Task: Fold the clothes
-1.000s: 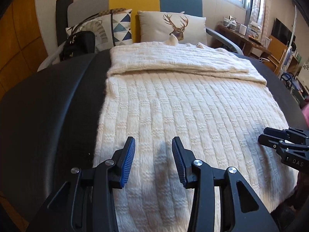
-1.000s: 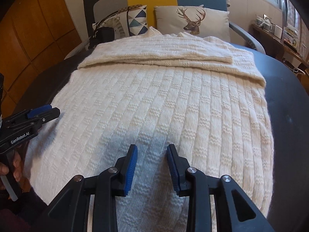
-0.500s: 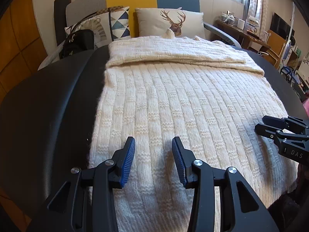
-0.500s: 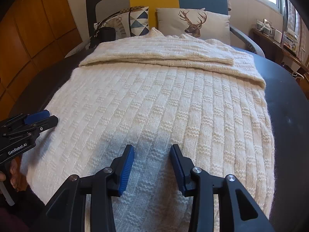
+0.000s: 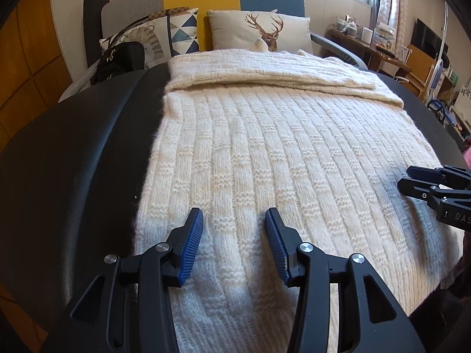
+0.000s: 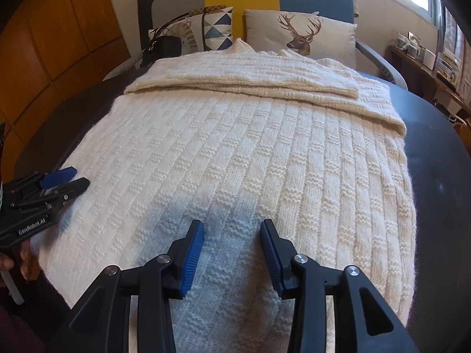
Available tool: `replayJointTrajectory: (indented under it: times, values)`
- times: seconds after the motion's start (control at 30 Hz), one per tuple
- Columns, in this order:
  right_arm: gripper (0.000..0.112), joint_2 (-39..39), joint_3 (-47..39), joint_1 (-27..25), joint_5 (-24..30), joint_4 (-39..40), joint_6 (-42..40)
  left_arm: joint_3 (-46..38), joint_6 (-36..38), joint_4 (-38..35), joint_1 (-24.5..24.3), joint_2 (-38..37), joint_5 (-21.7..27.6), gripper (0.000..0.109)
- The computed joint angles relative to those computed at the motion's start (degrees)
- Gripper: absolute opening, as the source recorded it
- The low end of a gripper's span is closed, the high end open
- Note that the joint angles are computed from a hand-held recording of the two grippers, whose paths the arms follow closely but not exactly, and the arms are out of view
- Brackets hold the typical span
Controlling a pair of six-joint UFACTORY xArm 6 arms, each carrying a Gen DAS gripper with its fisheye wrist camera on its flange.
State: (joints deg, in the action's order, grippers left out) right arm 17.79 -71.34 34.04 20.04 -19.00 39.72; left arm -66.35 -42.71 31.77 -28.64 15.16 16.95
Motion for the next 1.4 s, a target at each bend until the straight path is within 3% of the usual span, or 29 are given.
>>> replayJointTrajectory:
  times: [0.07, 0.13, 0.33, 0.47, 0.57, 0.63, 0.7, 0.77, 0.83, 0.93, 0.97, 1.07, 1.13, 1.17, 1.3, 1.4]
  values:
    - [0.041, -1.39, 1.08, -0.12, 0.57, 1.85, -1.41, 2.58, 4.43, -5.47, 0.46, -1.95, -3.1, 0.047]
    - [0.04, -4.0, 3.64, -0.71, 0.09, 1.33, 0.65, 4.8, 4.56, -5.74, 0.95, -3.75, -5.38, 0.047]
    - [0.041, -11.62, 12.91, -1.83, 1.53, -2.3, 6.3, 6.55, 2.41, -1.15, 1.07, -4.22, -3.86, 0.047]
    - [0.041, -15.15, 16.86, -2.33, 1.69, -0.7, 6.23, 7.0, 8.88, -9.56, 0.96, -4.88, -4.19, 0.047]
    - [0.04, -16.59, 17.33, -3.18, 2.16, -4.42, 10.24, 6.9, 8.75, -9.03, 1.16, -4.93, -5.3, 0.047]
    - [0.041, -16.5, 17.55, -4.29, 1.52, -3.42, 10.54, 6.12, 8.98, -8.25, 0.81, -4.59, -3.13, 0.047]
    - [0.041, -16.19, 17.63, -4.98, 1.64, 2.93, 5.84, 5.27, 9.44, -7.78, 0.41, -4.21, -0.73, 0.047]
    - [0.041, -16.41, 18.0, -5.68, 0.82, 9.55, 0.72, 5.24, 13.38, -13.14, 0.48, -4.42, -1.22, 0.047]
    - [0.041, -17.22, 18.85, -7.51, -4.27, 9.74, 1.91, 4.41, 16.17, -17.57, 0.75, -4.08, -2.3, 0.047]
    - [0.041, -14.33, 16.64, -9.45, -9.53, 18.09, -4.01, 0.19, 12.36, -13.06, 1.33, -1.34, -2.02, 0.047]
    - [0.041, -13.2, 15.67, -9.9, -8.55, 19.16, -4.75, -1.41, 12.52, -13.19, 1.31, -0.12, -0.99, 0.047]
    - [0.041, -9.67, 12.44, -11.37, -4.9, 19.48, -4.4, -5.25, 11.98, -12.89, 1.28, 3.17, 3.64, 0.048]
    - [0.036, -7.15, 10.29, -12.32, -2.97, 19.58, -4.06, -3.64, 10.47, -9.95, 1.44, 2.49, 1.82, 0.048]
    - [0.036, -7.81, 11.35, -12.33, -4.73, 22.03, -6.15, -3.24, 10.17, -8.89, 1.35, 2.14, 1.89, 0.048]
    - [0.039, -7.76, 9.48, -12.62, -3.8, 16.52, -3.09, -3.19, 14.12, -14.23, 1.55, 2.23, -0.48, 0.048]
    - [0.04, -4.78, 5.14, -12.48, -5.51, 17.8, -5.38, -5.57, 14.4, -14.97, 1.6, 3.69, 0.24, 0.048]
